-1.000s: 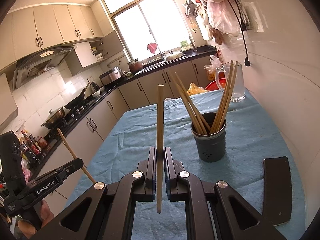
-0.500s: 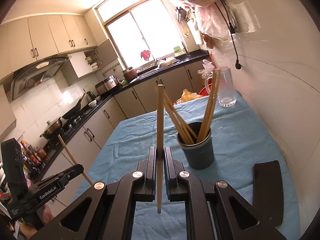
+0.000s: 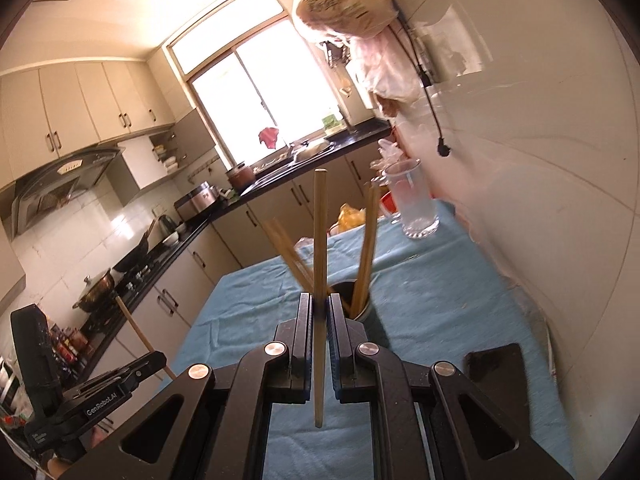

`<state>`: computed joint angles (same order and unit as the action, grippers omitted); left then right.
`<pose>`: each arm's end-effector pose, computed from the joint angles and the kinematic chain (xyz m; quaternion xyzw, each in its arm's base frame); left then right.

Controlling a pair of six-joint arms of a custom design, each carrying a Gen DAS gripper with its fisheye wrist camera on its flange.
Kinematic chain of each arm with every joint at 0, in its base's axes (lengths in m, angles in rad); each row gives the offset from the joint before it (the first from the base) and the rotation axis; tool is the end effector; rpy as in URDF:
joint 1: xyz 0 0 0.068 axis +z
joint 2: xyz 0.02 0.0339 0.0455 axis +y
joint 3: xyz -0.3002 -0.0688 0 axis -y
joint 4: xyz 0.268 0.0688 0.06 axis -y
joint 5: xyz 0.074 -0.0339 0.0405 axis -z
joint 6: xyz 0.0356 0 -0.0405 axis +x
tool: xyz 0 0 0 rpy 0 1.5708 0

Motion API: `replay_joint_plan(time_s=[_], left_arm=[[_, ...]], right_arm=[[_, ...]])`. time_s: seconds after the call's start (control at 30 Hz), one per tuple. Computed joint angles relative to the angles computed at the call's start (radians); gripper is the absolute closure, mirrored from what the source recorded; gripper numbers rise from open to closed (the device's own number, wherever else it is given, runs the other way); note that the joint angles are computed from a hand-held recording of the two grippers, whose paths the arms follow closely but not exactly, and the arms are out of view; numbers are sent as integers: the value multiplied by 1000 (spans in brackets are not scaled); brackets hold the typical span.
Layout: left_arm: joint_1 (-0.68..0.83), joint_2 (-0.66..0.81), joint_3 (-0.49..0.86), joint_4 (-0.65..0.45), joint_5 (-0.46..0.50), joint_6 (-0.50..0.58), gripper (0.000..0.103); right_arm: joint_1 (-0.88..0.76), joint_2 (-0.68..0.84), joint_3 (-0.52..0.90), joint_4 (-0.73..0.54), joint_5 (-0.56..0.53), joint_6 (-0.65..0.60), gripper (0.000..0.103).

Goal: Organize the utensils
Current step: 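Lift both held chopsticks upright and carry them over the black cup, then lower the chopsticks into the black cup and open both tools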

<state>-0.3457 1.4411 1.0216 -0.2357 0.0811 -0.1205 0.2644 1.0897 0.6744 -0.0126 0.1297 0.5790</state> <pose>0.3163 -0.1170 0.2901 0.1185 0.8886 -0.1374 0.4213 0.2425 0.0609 0.2810 0.1661 0.8235 0.1712 0.5147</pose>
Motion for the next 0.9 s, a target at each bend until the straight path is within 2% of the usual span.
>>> replay_joint_plan(time_s=[0.53,0.9], left_arm=[[-86,128,316,-86,17,-11,96],[-125,303,583,-123,4,-41,96]], right_arm=[[-171,-15,103,-57,-88,-44,95],[-236,83,231,-38,-119,-75,95]])
